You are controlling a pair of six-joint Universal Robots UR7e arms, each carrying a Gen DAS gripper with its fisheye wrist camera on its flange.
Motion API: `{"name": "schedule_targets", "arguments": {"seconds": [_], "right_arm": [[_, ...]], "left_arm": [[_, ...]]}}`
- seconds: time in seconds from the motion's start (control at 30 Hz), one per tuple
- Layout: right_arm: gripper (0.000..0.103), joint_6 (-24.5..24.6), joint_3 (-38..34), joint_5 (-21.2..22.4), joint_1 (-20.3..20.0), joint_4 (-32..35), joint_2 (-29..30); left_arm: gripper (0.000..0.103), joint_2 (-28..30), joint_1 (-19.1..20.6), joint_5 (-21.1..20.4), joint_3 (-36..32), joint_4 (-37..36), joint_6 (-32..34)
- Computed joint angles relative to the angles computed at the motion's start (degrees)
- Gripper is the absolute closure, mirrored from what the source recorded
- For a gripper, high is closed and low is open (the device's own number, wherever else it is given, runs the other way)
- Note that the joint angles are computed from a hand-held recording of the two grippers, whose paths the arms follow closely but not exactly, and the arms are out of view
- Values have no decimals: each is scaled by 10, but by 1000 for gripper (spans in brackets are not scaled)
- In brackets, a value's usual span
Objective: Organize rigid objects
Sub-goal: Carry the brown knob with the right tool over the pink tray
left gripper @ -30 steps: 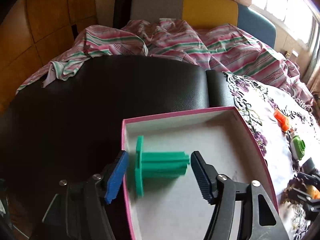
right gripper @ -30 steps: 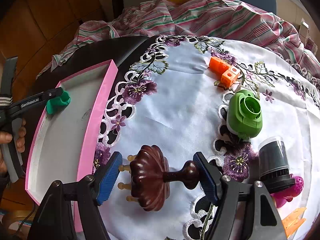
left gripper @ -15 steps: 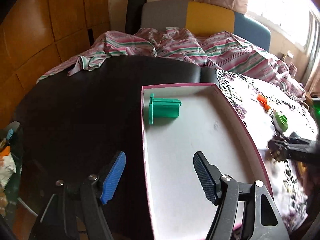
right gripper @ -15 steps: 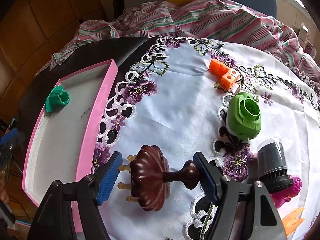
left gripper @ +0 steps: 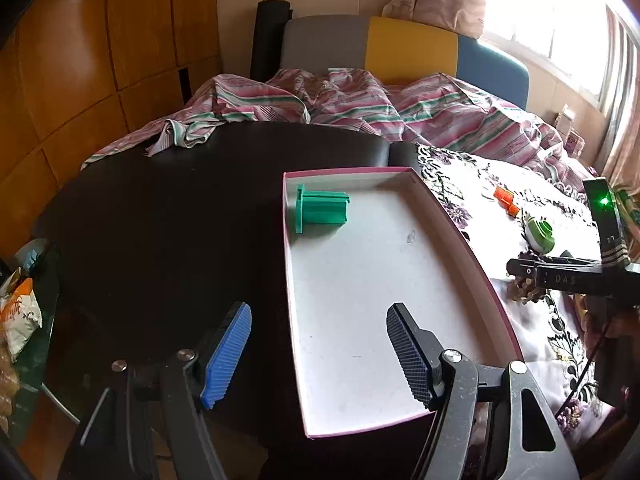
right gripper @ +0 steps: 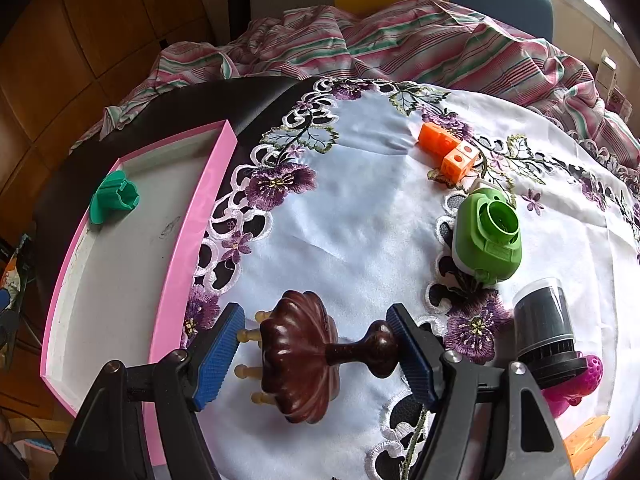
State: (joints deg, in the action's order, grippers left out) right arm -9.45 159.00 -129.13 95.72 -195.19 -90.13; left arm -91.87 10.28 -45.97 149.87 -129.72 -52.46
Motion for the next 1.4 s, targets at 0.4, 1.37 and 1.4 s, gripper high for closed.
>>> {"name": "schedule_targets", "arguments": {"seconds": [0.4, 1.37, 1.4], "right_arm": [[29, 14, 5, 1, -2, -18, 3], [29, 118, -61, -57, 169, 77, 18], [29, 118, -68, -53, 178, 79, 28]], "left_arm": [[32, -41, 0, 4, 9, 24, -13], [32, -91, 3, -4, 19, 66, -37], [32, -93, 3, -3, 19, 67, -37]]}}
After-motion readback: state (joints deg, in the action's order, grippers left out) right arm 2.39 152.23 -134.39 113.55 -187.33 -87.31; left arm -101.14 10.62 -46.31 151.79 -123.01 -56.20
